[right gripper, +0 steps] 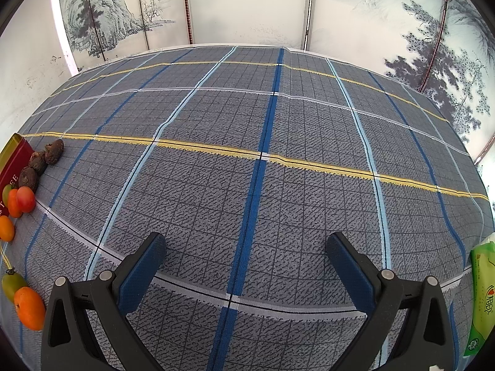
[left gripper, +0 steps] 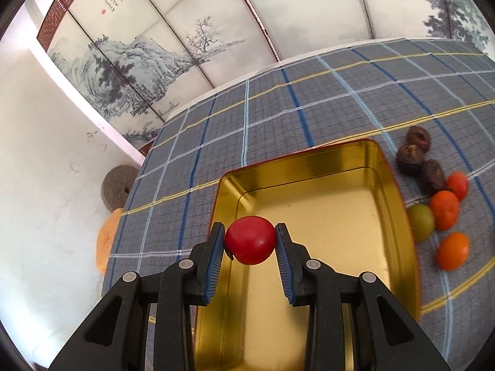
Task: Organize fruits
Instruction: 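Carry the red tomato over the gold tin with the left gripper, then open the left gripper to drop the tomato into the tin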
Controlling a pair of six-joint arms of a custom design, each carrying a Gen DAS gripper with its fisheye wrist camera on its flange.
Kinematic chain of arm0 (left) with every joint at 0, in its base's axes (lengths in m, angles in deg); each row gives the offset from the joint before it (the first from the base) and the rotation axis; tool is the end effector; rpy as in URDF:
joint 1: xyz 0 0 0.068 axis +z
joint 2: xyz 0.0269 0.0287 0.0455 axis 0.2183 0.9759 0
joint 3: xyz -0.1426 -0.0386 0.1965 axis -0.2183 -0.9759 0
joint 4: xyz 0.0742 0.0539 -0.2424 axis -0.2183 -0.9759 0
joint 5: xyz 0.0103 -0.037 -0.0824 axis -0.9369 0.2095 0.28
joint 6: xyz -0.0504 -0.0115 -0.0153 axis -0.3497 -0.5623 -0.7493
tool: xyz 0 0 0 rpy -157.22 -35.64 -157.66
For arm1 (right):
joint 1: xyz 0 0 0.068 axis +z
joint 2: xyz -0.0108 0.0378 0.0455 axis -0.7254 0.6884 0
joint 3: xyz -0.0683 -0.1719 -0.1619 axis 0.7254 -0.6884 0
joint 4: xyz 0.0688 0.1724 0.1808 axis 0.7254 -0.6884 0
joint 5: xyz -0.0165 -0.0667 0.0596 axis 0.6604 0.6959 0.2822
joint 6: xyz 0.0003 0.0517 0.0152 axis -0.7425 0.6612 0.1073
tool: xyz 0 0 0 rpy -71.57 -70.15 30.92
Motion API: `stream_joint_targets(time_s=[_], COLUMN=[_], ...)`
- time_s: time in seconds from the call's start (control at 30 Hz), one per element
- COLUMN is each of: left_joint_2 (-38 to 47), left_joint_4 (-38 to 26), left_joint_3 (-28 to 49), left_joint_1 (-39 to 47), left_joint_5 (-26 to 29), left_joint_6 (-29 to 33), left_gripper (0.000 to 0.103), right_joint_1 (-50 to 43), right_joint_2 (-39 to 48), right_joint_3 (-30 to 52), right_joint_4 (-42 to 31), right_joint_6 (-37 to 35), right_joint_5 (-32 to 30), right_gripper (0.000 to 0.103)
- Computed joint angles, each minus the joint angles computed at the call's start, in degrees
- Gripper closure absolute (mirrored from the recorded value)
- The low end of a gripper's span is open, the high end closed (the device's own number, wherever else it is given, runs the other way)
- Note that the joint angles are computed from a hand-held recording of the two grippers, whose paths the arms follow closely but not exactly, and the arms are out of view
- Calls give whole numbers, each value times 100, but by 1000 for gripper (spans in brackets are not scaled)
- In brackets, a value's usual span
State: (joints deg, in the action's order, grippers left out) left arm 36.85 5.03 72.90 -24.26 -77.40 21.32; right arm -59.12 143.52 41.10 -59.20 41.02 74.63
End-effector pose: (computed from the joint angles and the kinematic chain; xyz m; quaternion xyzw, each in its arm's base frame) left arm 0.2274 -0.1427 0.0965 0.1025 0.9185 0.2016 0.3244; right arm 0.2584 -0.0523 0.0488 -0.0313 0.9512 0.0049 0.3070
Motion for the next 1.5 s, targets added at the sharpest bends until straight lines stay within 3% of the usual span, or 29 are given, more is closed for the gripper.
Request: stream_joint_targets(time_s=[0.47, 0.77, 0.93, 1.07, 1.23, 1.37, 1.5], left_joint_2=[813, 1234, 1329, 877, 4, -1395, -2696], left_joint_4=[331, 560, 582, 929, 784, 249, -779], left_joint_3=[529, 793, 911, 512, -48, -848, -1405], left_joint_1=[547, 611, 779, 835, 767, 108, -948], left_joint_5=[131, -67, 116, 389, 628, 311, -150], left_joint_6=[677, 992, 972, 913, 379, -561, -1642], left_gripper=[67, 67, 59, 48, 48, 48, 48], right_joint_1=[-29, -40, -43, -46, -16, -268, -331], right_joint_2=[-40, -53, -55, -54, -28, -333, -373], right_joint_3=[-45, -61, -62, -65, -29, -312, -302], right_joint_4=[2, 3, 3, 5, -2, -74, -136], right_joint_6=[-24, -34, -37, -40, -15, -230, -410], right_joint_5=[-16, -22, -23, -25, -9, -175, -254], right_gripper=[0, 0, 0, 0, 0, 0, 0])
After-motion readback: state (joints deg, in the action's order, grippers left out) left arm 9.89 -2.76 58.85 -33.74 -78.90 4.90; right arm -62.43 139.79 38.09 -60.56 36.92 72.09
